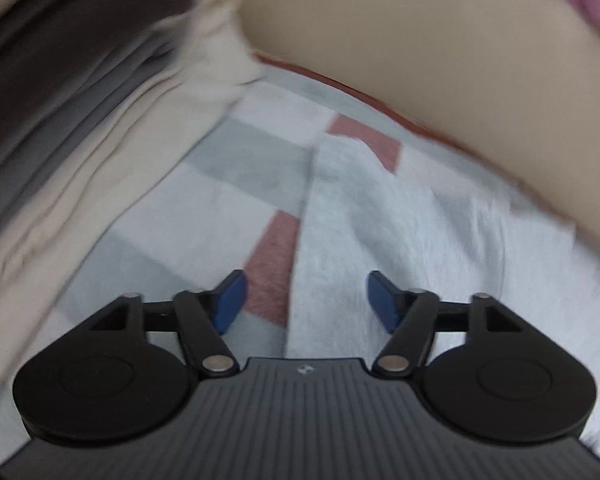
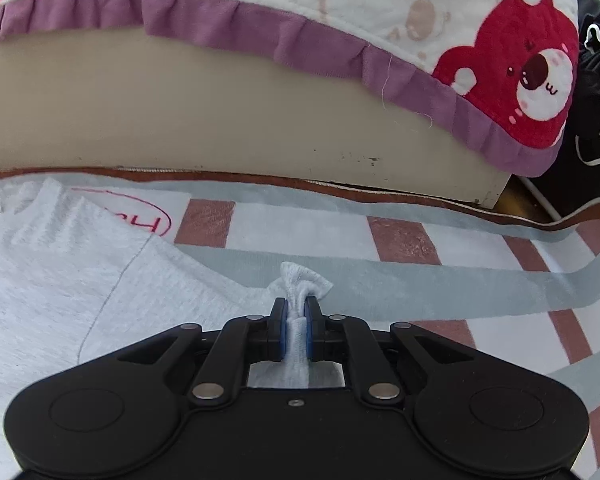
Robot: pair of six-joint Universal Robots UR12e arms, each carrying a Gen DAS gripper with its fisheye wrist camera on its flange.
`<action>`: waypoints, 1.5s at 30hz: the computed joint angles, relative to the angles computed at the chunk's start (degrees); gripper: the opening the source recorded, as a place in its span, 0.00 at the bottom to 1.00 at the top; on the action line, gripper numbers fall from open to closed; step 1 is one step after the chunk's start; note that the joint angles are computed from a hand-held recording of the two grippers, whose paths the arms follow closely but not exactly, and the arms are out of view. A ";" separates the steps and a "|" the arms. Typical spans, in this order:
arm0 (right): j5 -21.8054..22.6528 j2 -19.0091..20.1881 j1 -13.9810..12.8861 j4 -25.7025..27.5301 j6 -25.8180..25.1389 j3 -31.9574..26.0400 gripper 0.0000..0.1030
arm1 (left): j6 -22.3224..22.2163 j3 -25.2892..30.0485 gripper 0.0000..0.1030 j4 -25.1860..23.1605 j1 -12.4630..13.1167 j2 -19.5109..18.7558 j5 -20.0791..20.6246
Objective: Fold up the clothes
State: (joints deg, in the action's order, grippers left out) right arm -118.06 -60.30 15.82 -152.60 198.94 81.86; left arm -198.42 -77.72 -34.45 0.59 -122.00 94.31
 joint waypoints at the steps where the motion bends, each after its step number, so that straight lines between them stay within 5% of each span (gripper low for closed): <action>1: 0.14 0.04 -0.04 0.25 0.12 -0.09 0.09 | 3.56 0.58 0.75 -0.42 -0.77 -0.57 1.62; 2: 0.28 0.08 -0.08 0.51 0.21 -0.19 0.09 | 7.67 0.78 0.79 0.18 -1.57 -1.07 3.57; 4: 0.31 0.30 -0.11 1.18 0.21 -0.67 0.09 | 13.08 -0.06 0.63 3.90 -2.14 -1.27 3.77; 6: 0.34 0.46 -0.10 0.96 -0.08 -1.01 0.09 | 15.74 0.01 0.02 5.21 -2.68 -1.23 4.91; 9: -0.16 0.45 0.03 -2.55 -0.29 -0.86 0.09 | 20.79 -0.62 0.03 10.41 -4.15 -0.96 11.47; 11: -1.03 0.38 0.10 -5.25 0.29 -0.52 0.09 | 19.70 -1.90 0.03 13.20 -4.29 -0.23 14.70; 14: -2.21 0.58 0.07 -4.14 0.09 -0.84 0.09 | 14.74 -3.37 0.03 10.97 -4.12 0.77 18.47; 16: -3.01 0.88 0.09 -1.53 -0.35 -1.26 0.09 | 17.56 -3.62 0.00 9.95 -5.04 -0.12 26.26; 18: -3.94 1.13 0.20 0.03 -0.58 -1.47 0.09 | 20.47 -4.37 0.00 8.30 -4.78 -0.23 28.50; 21: -5.11 1.47 0.24 7.50 0.81 -3.14 0.11 | 15.49 -6.70 0.04 5.39 -2.57 2.47 19.46; 23: -9.65 2.20 0.76 13.66 1.51 -5.21 0.13 | 15.34 -7.78 0.07 7.19 -1.99 3.69 15.78; 25: -13.70 2.68 1.10 17.24 1.48 -6.67 0.23 | 16.74 -7.84 0.19 8.81 -1.46 4.32 11.13; 26: -12.17 2.24 0.92 15.96 1.58 -6.74 0.23 | 17.53 -7.47 0.35 9.28 -1.30 4.37 8.95; 27: -9.23 1.61 0.47 14.26 1.36 -6.60 0.23 | 18.31 -6.99 0.52 9.49 -1.15 4.35 6.81; 29: -1.15 0.63 -0.55 13.13 0.89 -7.51 0.24 | 20.02 -5.34 0.61 8.40 -0.93 3.93 2.88; 34: 15.87 3.21 -1.85 23.04 0.19 -17.50 0.56 | 18.23 -4.56 0.61 4.87 -0.88 4.42 -3.16; 38: 23.05 6.66 -0.96 28.27 3.68 -23.68 0.56 | 14.98 -8.16 0.61 3.07 0.46 6.90 -8.01; 45: 38.32 -1.55 1.42 8.91 3.98 -6.40 0.56 | 16.66 -17.01 0.61 0.77 3.07 14.73 -15.97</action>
